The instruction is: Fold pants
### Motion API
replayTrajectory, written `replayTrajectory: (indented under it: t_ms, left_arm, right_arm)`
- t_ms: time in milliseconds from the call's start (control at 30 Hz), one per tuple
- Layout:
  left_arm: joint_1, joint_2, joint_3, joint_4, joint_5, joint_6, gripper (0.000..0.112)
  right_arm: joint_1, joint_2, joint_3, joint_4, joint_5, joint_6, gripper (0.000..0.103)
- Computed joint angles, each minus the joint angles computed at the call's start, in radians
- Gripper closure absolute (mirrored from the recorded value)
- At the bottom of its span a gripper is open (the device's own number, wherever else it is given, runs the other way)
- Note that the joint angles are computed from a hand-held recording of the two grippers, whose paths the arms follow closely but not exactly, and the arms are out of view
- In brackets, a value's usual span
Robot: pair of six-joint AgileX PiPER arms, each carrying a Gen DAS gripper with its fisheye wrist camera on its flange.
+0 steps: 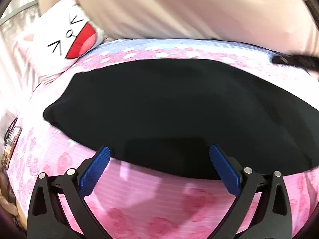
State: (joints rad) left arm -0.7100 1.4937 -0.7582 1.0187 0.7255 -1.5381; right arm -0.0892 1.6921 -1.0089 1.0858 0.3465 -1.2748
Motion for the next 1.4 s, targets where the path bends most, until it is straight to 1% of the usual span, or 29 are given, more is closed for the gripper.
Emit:
replayTrajectory:
  t_ms: [67,133,167,200,233,267,300,367,400,467,533,600,667,733,767,800,833,867,900,933,967,1000,1033,1067,1133,1200,1233,1333,1400]
  left_arm:
    - [-0.058,0.035,-0.048,-0.012,0.033,0.010,0.014]
    - [-0.108,0.067,-0.094,-0.023,0.060,0.024,0.014]
    - [-0.136,0.089,-0.123,-0.031,0.076,0.031,0.014]
    - [-0.155,0.106,-0.145,-0.037,0.085,0.038,0.014]
    - [-0.177,0.127,-0.173,-0.046,0.097,0.046,0.014]
    - [-0.191,0.142,-0.193,-0.054,0.104,0.055,0.014]
    - [-0.213,0.166,-0.227,-0.068,0.113,0.070,0.014]
    - [-0.244,0.209,-0.286,-0.093,0.125,0.100,0.014]
    - [-0.261,0.232,-0.315,-0.103,0.135,0.108,0.014]
    - [-0.293,0.281,-0.384,-0.126,0.161,0.141,0.014]
    - [-0.309,0.316,-0.435,-0.145,0.177,0.172,0.014]
    - [-0.316,0.339,-0.473,-0.167,0.184,0.200,0.014]
    - [-0.331,0.356,-0.505,-0.182,0.197,0.218,0.014]
    - [-0.346,0.379,-0.544,-0.187,0.230,0.231,0.014]
    - [-0.353,0.388,-0.561,-0.183,0.249,0.233,0.014]
    - [-0.357,0.390,-0.571,-0.179,0.264,0.234,0.014]
    - [-0.360,0.394,-0.579,-0.172,0.274,0.230,0.014]
    - [-0.363,0.398,-0.584,-0.165,0.285,0.224,0.014]
    - [-0.363,0.400,-0.586,-0.162,0.289,0.221,0.014]
    - [-0.360,0.410,-0.593,-0.163,0.292,0.220,0.014]
    - [-0.355,0.422,-0.599,-0.169,0.291,0.221,0.014]
    - [-0.349,0.430,-0.602,-0.180,0.287,0.229,0.014]
    - [-0.341,0.438,-0.606,-0.195,0.281,0.240,0.014]
    - [-0.338,0.440,-0.603,-0.199,0.276,0.241,0.014]
    - [-0.337,0.425,-0.582,-0.178,0.276,0.214,0.014]
    - [-0.327,0.386,-0.532,-0.137,0.279,0.151,0.014]
    - [-0.318,0.362,-0.503,-0.119,0.283,0.114,0.014]
    - [-0.223,0.231,-0.369,-0.089,0.281,0.010,0.014]
    - [-0.123,0.138,-0.286,-0.086,0.264,-0.005,0.014]
  right_arm:
    - [-0.155,-0.042,0.083,0.119,0.027,-0.154,0.075]
    - [-0.332,-0.064,0.131,0.174,0.064,-0.251,0.075]
    - [-0.432,-0.063,0.142,0.176,0.070,-0.262,0.071]
    - [-0.528,-0.054,0.141,0.187,0.115,-0.301,0.064]
    - [-0.628,-0.040,0.136,0.202,0.134,-0.332,0.060]
    - [-0.728,-0.014,0.123,0.234,0.118,-0.332,0.055]
    - [-0.816,0.013,0.101,0.226,0.143,-0.373,0.055]
    - [-0.977,0.091,0.027,0.196,0.140,-0.350,0.055]
    - [-1.023,0.124,-0.007,0.181,0.154,-0.332,0.055]
    - [-1.116,0.219,-0.124,0.080,0.242,-0.228,0.055]
    - [-1.146,0.286,-0.200,0.035,0.316,-0.198,0.052]
    - [-1.128,0.331,-0.246,0.019,0.327,-0.206,0.047]
    - [-1.103,0.363,-0.269,0.014,0.339,-0.222,0.048]
    - [-1.066,0.421,-0.340,-0.045,0.346,-0.189,0.072]
    - [-1.049,0.427,-0.351,-0.038,0.323,-0.208,0.090]
    - [-1.049,0.423,-0.359,-0.031,0.337,-0.213,0.090]
    - [-1.062,0.402,-0.351,0.016,0.352,-0.251,0.090]
    - [-1.082,0.380,-0.338,0.077,0.365,-0.295,0.093]
    - [-1.094,0.384,-0.353,0.098,0.366,-0.303,0.099]
    - [-1.090,0.397,-0.376,0.079,0.334,-0.277,0.099]
    - [-1.080,0.429,-0.419,0.020,0.312,-0.212,0.103]
    - [-1.059,0.488,-0.475,-0.079,0.261,-0.114,0.102]
    - [-1.057,0.527,-0.509,-0.138,0.250,-0.056,0.101]
    - [-1.067,0.529,-0.526,-0.157,0.278,-0.010,0.097]
    - [-1.139,0.498,-0.512,-0.076,0.404,-0.030,0.090]
    - [-1.193,0.422,-0.408,0.050,0.419,-0.152,0.063]
    - [-1.206,0.385,-0.355,0.097,0.409,-0.207,0.060]
    - [-1.224,0.304,-0.237,0.122,0.421,-0.284,0.059]
    - [-1.216,0.255,-0.154,0.137,0.434,-0.346,0.059]
